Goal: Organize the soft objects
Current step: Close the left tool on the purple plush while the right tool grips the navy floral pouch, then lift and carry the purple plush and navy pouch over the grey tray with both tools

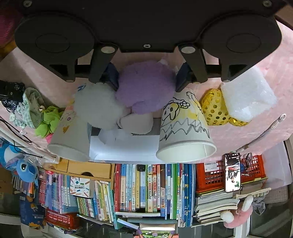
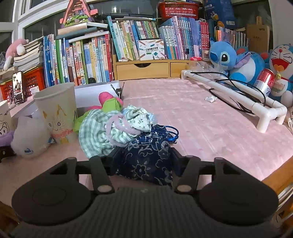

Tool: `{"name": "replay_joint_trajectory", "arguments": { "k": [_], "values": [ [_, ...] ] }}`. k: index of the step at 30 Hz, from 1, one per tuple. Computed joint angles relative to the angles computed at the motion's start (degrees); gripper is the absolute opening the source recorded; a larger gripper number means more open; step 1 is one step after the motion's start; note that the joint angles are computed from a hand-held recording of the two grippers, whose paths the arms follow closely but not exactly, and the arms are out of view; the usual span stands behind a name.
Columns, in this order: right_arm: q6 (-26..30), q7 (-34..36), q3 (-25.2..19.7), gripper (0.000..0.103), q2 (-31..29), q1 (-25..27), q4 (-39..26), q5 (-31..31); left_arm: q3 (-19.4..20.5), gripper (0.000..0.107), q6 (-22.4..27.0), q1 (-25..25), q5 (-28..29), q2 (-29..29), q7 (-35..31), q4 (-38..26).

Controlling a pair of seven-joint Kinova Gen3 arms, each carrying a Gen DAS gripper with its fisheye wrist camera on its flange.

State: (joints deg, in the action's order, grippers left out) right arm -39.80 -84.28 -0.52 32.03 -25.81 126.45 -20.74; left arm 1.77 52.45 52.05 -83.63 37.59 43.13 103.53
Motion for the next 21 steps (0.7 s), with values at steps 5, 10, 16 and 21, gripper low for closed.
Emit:
{"name": "replay_joint_trajectory", "arguments": {
  "k": [5, 10, 16, 21],
  "values": [
    [-0.9, 1.7, 0.7, 0.057, -1.0, -1.3, 1.2, -1.9, 0.3, 0.06, 1.0, 0.8, -0.3, -0.6, 0.6, 0.6],
    [-1.7, 2.5, 0.6, 0.056, -1.9, -1.7, 2.1, -3.3, 0.8, 0.06, 1.9, 1.1, -0.6, -1.4, 1.3, 1.3],
    [-4.1, 4.2, 0.9, 0.055, -2.6, -3.1, 3.1, -6.7, 1.7, 0.06, 3.4, 1.6, -1.5, -2.2, 1.5, 2.0],
    [-5.4, 4.5, 0.4, 0.054, -3.2, -2.8, 3.7, -7.4, 2.6, 0.06, 4.2, 1.8, -2.7, -3.0, 1.6, 2.3]
  ]
}}
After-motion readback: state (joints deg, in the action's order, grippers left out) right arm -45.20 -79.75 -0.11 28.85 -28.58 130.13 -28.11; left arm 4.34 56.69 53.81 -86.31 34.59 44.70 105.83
